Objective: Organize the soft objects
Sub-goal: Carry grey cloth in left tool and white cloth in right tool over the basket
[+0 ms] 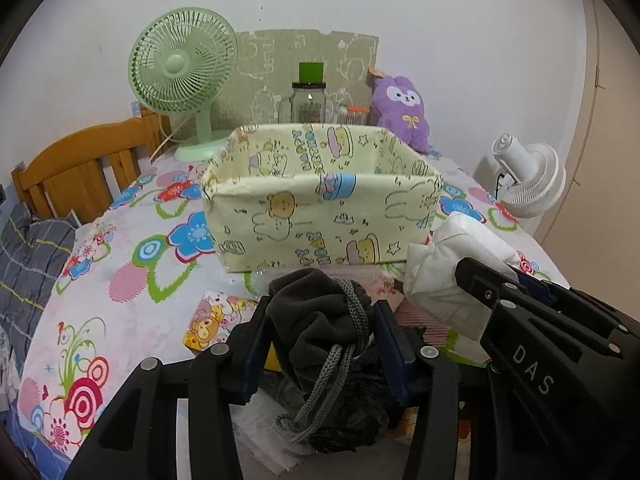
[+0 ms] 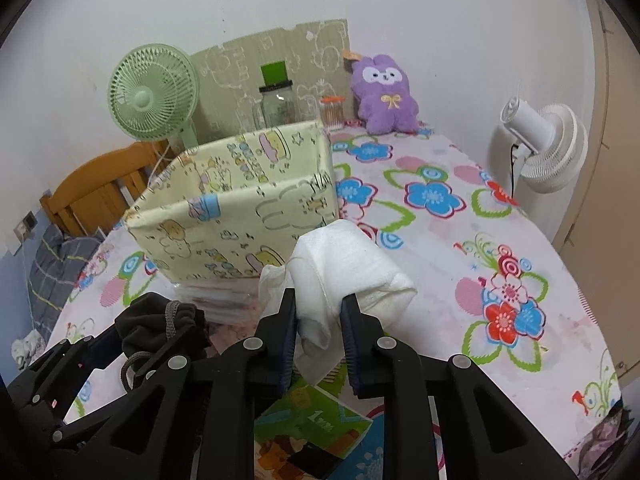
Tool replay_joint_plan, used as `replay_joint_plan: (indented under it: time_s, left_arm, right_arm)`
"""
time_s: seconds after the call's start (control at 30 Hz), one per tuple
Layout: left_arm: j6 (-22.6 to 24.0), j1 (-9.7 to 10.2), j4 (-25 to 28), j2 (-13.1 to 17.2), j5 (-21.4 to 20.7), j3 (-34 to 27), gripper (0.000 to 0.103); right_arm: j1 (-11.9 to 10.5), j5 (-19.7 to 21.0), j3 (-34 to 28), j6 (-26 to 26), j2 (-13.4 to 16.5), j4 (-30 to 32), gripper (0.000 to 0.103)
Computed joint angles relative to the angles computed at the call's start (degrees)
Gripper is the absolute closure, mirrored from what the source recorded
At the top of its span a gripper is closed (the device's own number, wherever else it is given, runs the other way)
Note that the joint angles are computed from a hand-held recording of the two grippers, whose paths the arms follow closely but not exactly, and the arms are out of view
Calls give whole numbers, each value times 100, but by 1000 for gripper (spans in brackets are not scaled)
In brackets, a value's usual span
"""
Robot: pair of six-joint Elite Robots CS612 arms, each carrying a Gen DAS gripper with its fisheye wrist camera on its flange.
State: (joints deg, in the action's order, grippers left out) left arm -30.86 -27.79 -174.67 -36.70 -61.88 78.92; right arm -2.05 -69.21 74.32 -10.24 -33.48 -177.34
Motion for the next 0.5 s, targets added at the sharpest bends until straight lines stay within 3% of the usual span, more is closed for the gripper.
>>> replay_joint_plan:
  time_s: [0.5]
  left_arm:
    - [157, -101, -319, -222, 318, 168, 53]
  right_arm:
    - [-22, 94, 269, 59, -267, -466, 79]
